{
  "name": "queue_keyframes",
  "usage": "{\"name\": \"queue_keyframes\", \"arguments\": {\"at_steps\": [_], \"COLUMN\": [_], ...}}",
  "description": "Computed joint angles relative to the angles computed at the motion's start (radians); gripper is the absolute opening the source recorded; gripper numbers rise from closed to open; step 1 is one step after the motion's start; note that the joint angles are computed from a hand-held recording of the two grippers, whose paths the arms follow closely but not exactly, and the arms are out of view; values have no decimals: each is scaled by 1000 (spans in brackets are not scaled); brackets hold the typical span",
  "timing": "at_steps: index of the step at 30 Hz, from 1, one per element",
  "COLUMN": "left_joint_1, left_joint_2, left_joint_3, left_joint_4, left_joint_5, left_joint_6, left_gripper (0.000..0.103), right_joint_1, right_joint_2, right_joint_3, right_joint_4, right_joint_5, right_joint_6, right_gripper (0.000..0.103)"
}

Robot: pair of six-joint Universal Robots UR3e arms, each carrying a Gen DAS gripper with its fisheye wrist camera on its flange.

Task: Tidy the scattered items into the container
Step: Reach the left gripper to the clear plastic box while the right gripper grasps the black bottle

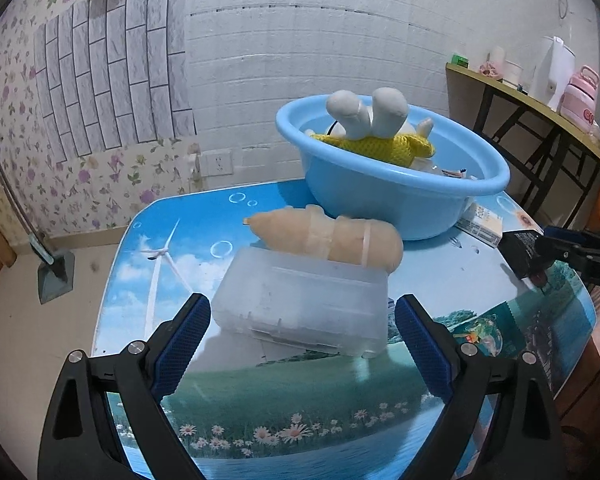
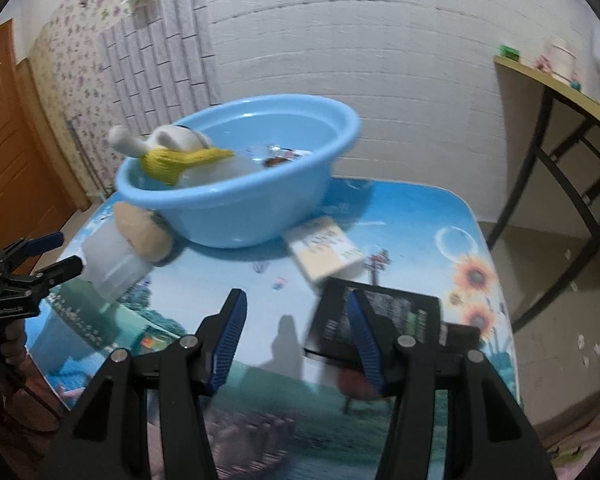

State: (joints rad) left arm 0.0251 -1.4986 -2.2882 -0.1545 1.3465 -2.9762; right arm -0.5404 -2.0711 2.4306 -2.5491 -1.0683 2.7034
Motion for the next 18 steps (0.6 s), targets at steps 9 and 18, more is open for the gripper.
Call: {"name": "queue_keyframes", "arguments": {"at_steps": [9,18], "left_joint_1": [-63,-160], "left_joint_2": [-65,-182], "left_joint_3": [58,162], "left_joint_4": [-2,13], "left_joint_5": [51,114], "left_joint_6": [-49,-123], "left_gripper": [94,94], "right_joint_1": [-92,-157], "right_joint_2": [-8,-13], "right_joint_3": [47,72], "right_joint_4": [-3,-22], "right_joint_5": [-17,-1], "right_joint_6": [0,5], "right_gripper": [73,78]}}
